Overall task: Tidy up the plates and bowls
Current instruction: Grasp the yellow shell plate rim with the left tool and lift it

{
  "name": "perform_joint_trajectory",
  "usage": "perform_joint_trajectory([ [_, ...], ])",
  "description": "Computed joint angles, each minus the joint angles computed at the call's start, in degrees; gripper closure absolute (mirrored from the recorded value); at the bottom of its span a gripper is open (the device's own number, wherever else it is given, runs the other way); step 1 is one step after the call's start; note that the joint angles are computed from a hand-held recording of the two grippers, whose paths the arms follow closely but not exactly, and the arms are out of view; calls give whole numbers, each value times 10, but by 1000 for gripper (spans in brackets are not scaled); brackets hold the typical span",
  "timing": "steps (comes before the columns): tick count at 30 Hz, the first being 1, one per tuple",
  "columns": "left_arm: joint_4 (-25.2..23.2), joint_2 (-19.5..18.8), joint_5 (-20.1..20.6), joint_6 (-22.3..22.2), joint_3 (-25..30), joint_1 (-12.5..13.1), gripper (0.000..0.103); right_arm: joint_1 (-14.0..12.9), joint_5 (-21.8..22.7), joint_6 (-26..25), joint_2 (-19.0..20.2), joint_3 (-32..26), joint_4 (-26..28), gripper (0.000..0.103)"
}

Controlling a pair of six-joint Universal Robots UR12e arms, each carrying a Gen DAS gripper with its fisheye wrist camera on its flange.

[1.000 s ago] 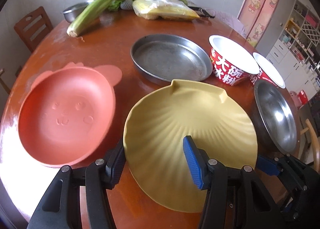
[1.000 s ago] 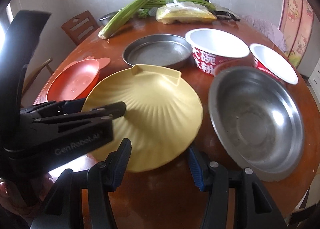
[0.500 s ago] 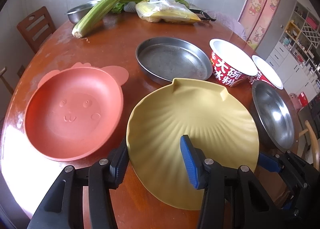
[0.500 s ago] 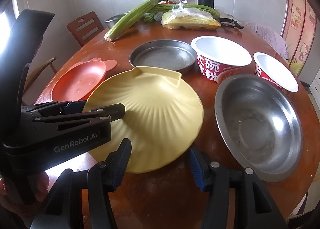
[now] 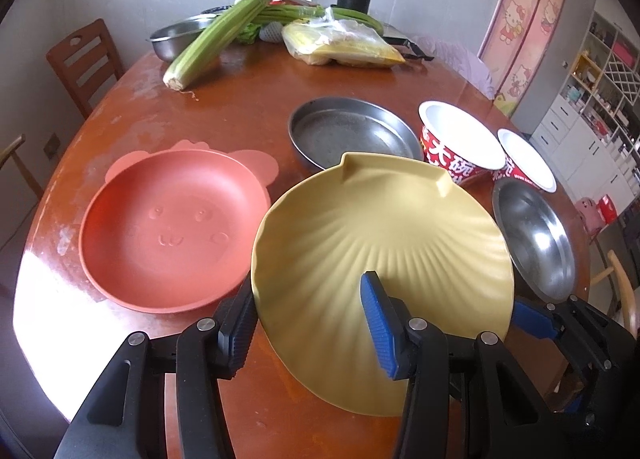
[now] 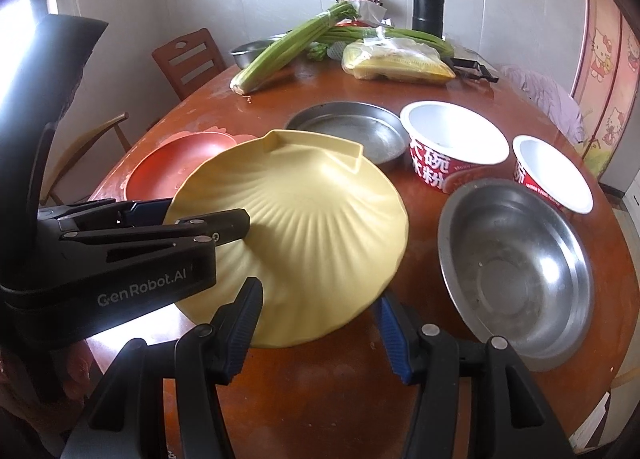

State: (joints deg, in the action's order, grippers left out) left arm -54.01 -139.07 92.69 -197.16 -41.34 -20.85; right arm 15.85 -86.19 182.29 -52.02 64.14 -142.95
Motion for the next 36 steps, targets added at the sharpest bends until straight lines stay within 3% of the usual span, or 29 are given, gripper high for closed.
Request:
perform_joint_trajectory([
  [19,63,36,29,-26,-65,22,52,20,7,-47,43,-80,31,47],
  [36,47,41,60,-50,-71,44,52,38,29,-79,112,-215,117,47],
])
